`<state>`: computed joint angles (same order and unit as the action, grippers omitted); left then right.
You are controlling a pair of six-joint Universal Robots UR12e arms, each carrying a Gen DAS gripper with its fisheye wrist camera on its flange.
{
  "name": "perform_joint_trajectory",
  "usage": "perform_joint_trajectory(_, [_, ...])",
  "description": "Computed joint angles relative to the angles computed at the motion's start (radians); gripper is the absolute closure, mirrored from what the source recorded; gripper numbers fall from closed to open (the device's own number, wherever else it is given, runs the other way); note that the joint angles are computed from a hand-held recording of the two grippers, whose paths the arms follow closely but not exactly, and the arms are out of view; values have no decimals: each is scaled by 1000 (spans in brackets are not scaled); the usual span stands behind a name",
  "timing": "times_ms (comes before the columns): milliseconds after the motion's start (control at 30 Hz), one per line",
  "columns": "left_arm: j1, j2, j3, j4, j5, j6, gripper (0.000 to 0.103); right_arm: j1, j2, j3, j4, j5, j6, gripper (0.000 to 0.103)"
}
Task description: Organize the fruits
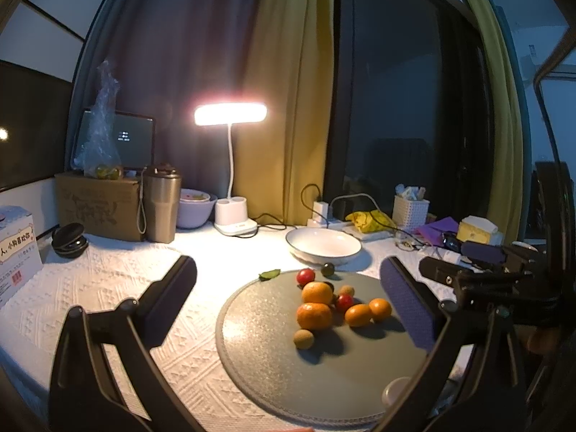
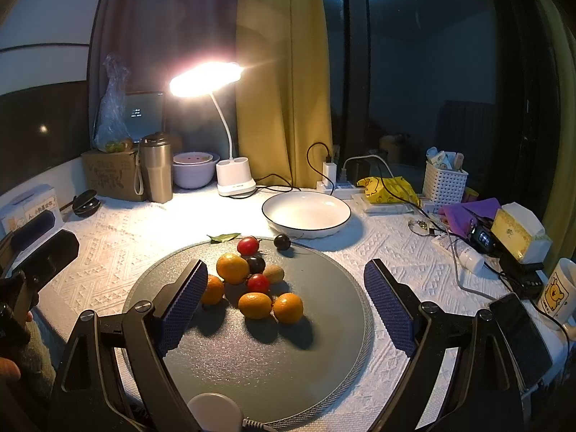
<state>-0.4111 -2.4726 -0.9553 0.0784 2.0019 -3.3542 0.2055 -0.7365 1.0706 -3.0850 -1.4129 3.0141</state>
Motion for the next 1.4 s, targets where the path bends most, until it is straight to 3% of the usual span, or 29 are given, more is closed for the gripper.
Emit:
perform_joint_trajectory(933, [2, -8, 14, -32, -25, 1, 0, -3, 1, 0, 6, 3, 5, 12])
perform_joint_trajectory(1133, [5, -14, 24, -79, -39, -14, 0, -7, 11, -8, 27, 4, 10, 12])
perform_joint_trajectory(1400, [10, -42, 80, -220, -75, -20, 0, -6, 37, -50, 115, 1, 20, 12])
